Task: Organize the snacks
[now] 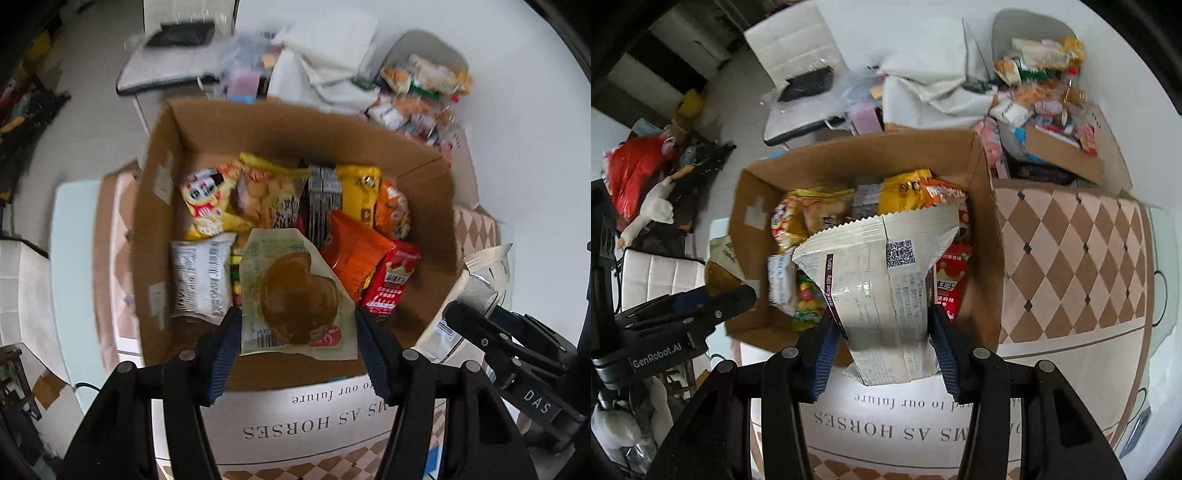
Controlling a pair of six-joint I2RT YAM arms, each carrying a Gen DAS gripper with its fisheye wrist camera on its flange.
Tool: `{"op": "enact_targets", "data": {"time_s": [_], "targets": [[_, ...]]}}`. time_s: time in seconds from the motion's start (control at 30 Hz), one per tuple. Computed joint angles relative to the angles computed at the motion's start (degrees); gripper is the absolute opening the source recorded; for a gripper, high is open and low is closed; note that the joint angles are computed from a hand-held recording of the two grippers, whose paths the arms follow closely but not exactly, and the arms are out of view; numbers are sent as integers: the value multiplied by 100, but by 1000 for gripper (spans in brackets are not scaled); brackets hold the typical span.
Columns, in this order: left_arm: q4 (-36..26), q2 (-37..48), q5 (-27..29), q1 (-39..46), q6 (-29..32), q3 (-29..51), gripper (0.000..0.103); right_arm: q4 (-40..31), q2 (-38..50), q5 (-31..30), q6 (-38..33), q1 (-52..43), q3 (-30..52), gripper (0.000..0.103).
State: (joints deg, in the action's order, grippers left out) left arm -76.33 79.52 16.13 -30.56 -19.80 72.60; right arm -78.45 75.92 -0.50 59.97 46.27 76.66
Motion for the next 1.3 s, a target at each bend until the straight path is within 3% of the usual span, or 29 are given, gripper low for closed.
{"op": "enact_targets", "data": {"time_s": [0.4, 0.77, 0.8, 0.9, 0.97, 1.1, 1.2, 1.3], "targets": [[687, 825, 463, 31, -19, -1009, 60, 1482, -45, -886, -129, -808, -1788, 51], [668, 940, 311, -58, -66, -989, 60, 2507, -48, -1764, 349, -985, -2557, 54], [662, 932, 275, -74, -93, -965, 60, 2480, 12, -1809, 340, -990, -2554, 58], [654, 894, 229, -69, -152, -872, 63, 2310, 205, -1709, 277, -871, -2421, 92], [659, 763, 192, -69, -200, -850, 75, 2226, 234, -1627, 323, -776, -2362, 92], [604, 512, 66, -106, -294, -745, 76, 2027, 270, -1383, 425, -531, -2252, 93], [556, 317, -124, -155, -296, -700, 89, 1767, 296, -1113, 474, -315, -2094, 93], [433, 163, -239, -247, -352, -684, 90, 1608, 348, -935, 574, -127, -1940, 94]]}}
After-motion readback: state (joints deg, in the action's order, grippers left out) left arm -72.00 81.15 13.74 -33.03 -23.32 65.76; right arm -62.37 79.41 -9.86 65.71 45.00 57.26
